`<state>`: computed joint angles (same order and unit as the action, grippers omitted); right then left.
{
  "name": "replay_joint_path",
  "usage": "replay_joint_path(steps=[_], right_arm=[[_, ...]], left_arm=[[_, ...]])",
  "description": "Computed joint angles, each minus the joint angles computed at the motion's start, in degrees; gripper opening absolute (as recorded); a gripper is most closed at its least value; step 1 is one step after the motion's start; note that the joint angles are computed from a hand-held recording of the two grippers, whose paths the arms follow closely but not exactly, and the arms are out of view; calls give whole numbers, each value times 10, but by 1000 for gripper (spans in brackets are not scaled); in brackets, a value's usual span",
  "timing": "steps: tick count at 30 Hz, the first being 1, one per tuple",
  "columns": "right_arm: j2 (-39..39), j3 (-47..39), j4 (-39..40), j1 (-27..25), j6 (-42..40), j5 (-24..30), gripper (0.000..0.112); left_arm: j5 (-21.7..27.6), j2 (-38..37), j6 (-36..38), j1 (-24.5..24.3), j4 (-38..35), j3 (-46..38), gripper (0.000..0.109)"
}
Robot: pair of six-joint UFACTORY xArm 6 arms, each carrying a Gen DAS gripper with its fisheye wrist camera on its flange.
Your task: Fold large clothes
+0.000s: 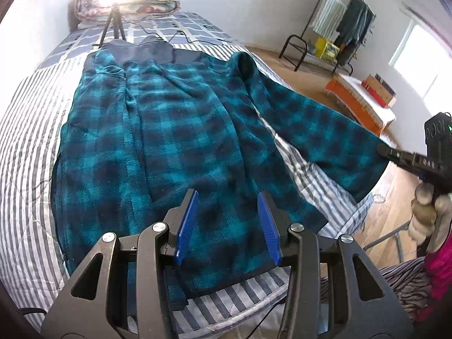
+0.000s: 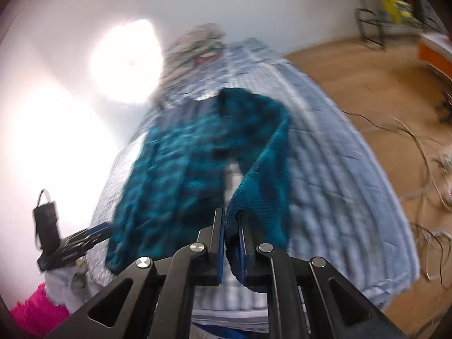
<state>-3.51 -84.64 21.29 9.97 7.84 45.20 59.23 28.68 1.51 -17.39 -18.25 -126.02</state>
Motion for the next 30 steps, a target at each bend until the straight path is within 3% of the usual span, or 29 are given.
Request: replay_joint_path(steps=[6,10,18,20,22,25,30], right_arm=[[76,-104,9,65,-49,49,6],[163,-193,-1,112,-71,110,6],[267,-273,-44,156,-89,199,6],[268,-268,-48,158,-99,206,12],[273,-285,-33,153,-106,222,31],[258,-293,-10,142,-122,222,34],[258,-342,-30,105,-117,224,43]], left_arm=[[-19,-16,-14,18,-43,26,44],[-14,-16,-26,29,-65,30,44],[15,-10,-38,38,-100,44,44],[20,-7,-40,38,-114,49,44],[29,2,-43,35,-122,41,45],[45,25,-48,27,-127,18,52],[79,71,-70,18,-147,-33,52]])
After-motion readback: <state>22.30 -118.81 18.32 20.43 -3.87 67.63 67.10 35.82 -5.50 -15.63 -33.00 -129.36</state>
